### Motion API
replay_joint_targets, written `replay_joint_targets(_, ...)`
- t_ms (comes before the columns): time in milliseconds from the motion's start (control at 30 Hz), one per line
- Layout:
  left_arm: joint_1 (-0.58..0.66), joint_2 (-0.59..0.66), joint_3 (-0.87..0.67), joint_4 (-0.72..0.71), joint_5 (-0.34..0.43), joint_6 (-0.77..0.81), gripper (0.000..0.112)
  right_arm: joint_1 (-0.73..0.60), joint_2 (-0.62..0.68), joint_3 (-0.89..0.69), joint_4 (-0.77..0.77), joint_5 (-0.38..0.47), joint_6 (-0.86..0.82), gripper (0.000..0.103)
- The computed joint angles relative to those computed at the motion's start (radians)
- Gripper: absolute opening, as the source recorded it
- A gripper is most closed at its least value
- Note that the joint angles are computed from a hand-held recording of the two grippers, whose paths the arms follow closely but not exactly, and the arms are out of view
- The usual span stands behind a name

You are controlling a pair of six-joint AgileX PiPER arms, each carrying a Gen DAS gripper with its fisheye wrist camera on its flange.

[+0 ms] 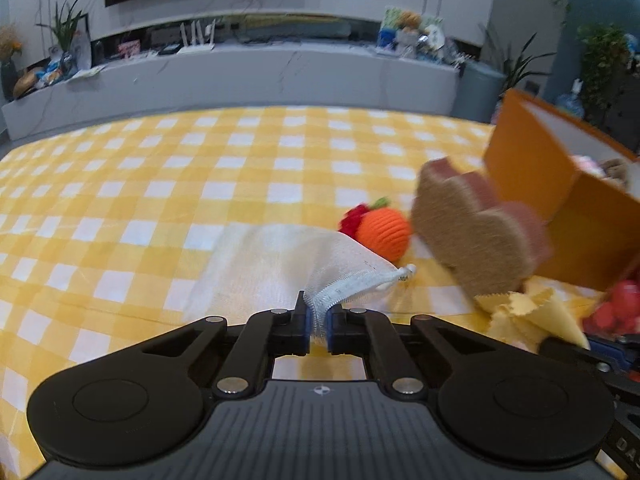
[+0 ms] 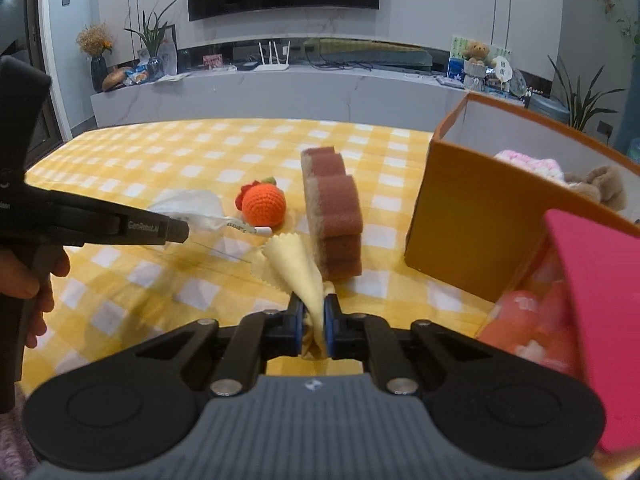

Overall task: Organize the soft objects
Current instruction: 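Grasp the yellow cloth with the right tool while the left tool grasps the white mesh bag, then carry the mesh bag and yellow cloth with both tools over the orange box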

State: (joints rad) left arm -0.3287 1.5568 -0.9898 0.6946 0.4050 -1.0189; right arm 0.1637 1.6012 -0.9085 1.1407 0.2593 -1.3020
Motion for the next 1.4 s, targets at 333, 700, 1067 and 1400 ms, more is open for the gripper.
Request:
replay_joint_targets(333, -0.084, -0.213, 0.103, -0.042, -0.004, -0.060, 0.006, -0.065, -0.202, 0.108, -0.008, 0.061, -0.008, 0.008)
replay_joint_targets(700, -0.314, -0.307, -0.030, 0.061, 0.134, -0.124, 0.006, -0.309, -0.406, 0.128, 0.083, 0.273, -0.070, 0.008)
replay_joint_targets(1067, -0.427, -0.014, -0.468, -0.066, 0.187, 0.194, 0.006, -0.644, -0.327, -0.036, 0.107, 0.499, -0.031, 0.008)
replay_joint_targets(1400, -0.376, 0.378, -0.989, -0.411, 0.311, 0.579, 0.006, -0.695, -0.024, -0.398, -0.086, 0.516, 0.123, 0.009)
